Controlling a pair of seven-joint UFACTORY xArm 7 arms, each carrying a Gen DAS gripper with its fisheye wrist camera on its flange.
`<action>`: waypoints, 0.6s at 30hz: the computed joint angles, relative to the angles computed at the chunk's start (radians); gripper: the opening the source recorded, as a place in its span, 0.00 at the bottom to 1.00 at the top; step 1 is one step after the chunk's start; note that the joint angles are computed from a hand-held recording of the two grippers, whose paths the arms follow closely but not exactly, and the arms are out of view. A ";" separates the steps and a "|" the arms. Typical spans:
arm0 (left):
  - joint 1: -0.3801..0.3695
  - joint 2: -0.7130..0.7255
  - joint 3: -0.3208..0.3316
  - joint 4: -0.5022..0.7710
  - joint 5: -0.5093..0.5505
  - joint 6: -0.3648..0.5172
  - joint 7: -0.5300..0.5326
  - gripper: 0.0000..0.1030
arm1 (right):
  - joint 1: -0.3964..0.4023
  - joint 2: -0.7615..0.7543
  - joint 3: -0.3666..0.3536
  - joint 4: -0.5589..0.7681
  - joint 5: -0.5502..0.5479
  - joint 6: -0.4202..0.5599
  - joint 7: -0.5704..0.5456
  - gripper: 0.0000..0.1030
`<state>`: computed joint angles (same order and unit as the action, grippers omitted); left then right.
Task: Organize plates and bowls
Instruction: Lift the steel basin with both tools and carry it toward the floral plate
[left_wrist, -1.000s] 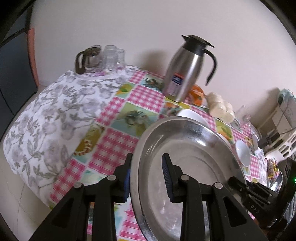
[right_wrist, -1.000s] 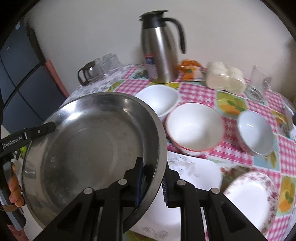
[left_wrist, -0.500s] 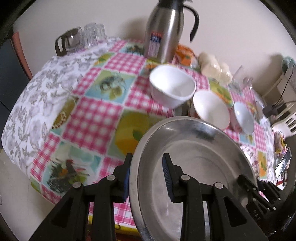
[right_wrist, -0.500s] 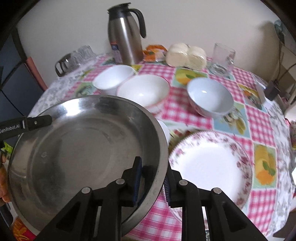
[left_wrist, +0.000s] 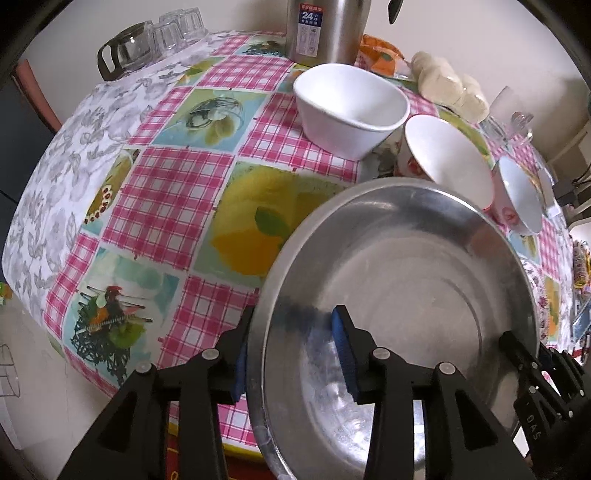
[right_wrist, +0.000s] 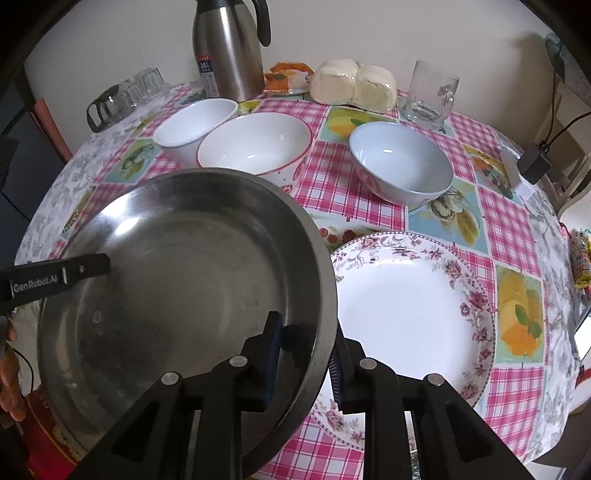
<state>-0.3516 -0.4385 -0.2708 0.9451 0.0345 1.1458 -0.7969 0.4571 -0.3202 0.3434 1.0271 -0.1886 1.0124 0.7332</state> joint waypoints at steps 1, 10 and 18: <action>-0.001 -0.002 0.004 -0.002 -0.006 -0.001 0.002 0.41 | 0.000 0.005 -0.004 0.000 0.009 -0.003 0.000 0.25; -0.008 -0.004 0.021 -0.025 -0.065 0.024 0.018 0.46 | 0.017 0.049 0.009 0.044 -0.016 0.056 0.001 0.26; -0.006 0.010 0.008 -0.015 -0.035 0.019 0.004 0.46 | 0.032 0.058 0.006 0.043 -0.024 0.060 0.004 0.27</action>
